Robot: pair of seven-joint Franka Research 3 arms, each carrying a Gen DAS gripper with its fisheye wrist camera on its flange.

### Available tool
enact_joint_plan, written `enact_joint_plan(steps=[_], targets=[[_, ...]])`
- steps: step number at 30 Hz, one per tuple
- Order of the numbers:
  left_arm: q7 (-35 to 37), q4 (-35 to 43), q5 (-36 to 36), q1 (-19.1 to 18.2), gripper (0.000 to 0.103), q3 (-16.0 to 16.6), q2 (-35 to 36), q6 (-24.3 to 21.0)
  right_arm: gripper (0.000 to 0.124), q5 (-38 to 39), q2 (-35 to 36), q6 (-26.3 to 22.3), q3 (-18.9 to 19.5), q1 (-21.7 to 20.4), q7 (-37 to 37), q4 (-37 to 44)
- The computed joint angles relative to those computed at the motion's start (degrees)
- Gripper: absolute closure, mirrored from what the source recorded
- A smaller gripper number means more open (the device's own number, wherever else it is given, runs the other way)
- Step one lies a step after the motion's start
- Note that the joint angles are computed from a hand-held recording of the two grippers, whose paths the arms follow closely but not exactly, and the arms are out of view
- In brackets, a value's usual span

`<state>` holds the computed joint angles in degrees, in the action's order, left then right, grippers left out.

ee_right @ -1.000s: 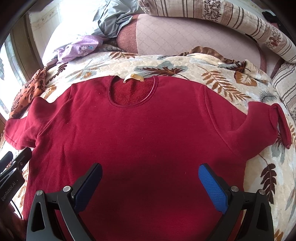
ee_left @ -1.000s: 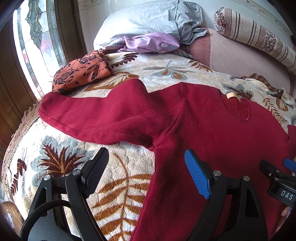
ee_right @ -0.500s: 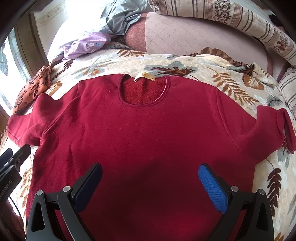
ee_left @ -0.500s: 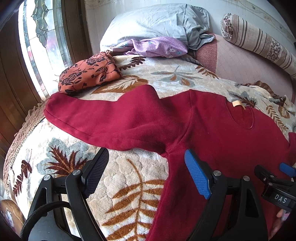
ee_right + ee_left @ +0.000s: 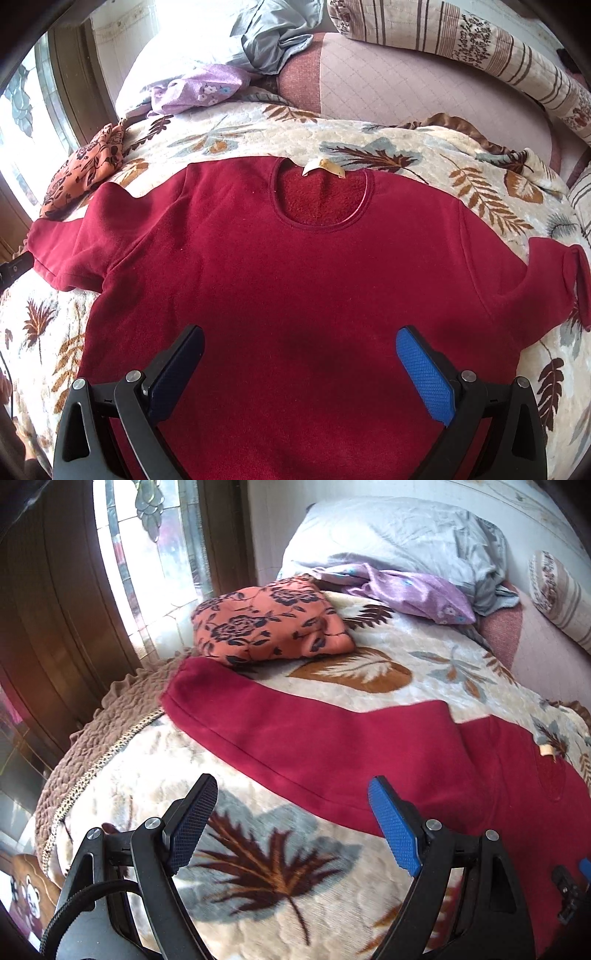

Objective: Fold small clothes
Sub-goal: 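Move the left gripper to the sleeve cuff nearest it, then grasp the cuff with the left gripper and fold the sleeve across the chest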

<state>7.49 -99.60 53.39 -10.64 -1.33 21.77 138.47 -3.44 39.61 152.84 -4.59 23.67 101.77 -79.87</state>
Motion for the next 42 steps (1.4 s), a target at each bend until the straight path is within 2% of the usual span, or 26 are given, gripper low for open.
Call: enact_joint_plan(steps=[4,10,12,15,18,19,21,23,25,28,33,37,42], targets=[[1.6,-0.3,-3.9,3.4,0.018,1.2,0.3,-1.6,0.021,0.8,0.3,-0.5,0.6,-0.4,-0.5,0.3],[2.6,0.1,-10.3,8.7,0.019,2.0,2.7,4.5,0.021,2.1,1.0,-1.7,1.4,-0.9,-1.4,1.1],[4.1,1.5,-13.1,9.8,0.023,2.0,4.4,5.4,0.021,2.1,1.3,-2.2,1.2,-0.8,-1.5,1.6],[6.2,3.1,-17.7,11.5,0.035,1.9,6.8,8.2,0.021,1.8,1.5,-2.5,0.9,-0.7,-1.6,2.1],[3.1,4.1,-16.0,9.8,0.043,5.0,8.2,10.3,0.021,1.9,1.8,-3.0,1.0,-0.9,-1.7,2.5],[3.1,4.7,-15.9,9.7,0.052,5.3,8.7,10.1,0.021,2.0,2.0,-3.3,1.0,-0.9,-1.7,2.7],[3.1,5.7,-15.4,9.7,0.064,5.9,9.6,10.6,0.021,2.1,2.3,-3.7,1.0,-1.1,-1.7,3.1],[4.1,5.6,-15.8,10.5,0.086,5.7,9.8,12.7,0.021,2.2,2.4,-4.0,1.0,-1.3,-1.6,3.2],[6.5,4.7,-17.6,11.8,0.093,4.7,9.3,15.5,0.021,2.3,2.4,-4.0,1.0,-1.4,-1.4,3.2],[5.5,2.0,-14.3,9.2,0.094,6.7,6.4,17.7,0.021,2.4,2.2,-3.4,0.9,-1.5,-1.1,2.8],[5.8,1.1,-9.4,6.2,0.094,6.2,2.6,21.1,0.021,3.0,1.4,-2.2,1.2,-2.1,-1.2,1.4],[9.8,5.4,-8.6,4.0,0.094,3.2,2.8,22.1,0.021,3.5,-0.4,-0.7,1.0,-2.5,-1.1,-1.0],[20.2,14.4,-14.1,0.9,0.094,-2.0,7.8,23.4,0.021,3.3,-3.2,1.6,0.0,-3.1,-0.3,-4.4]])
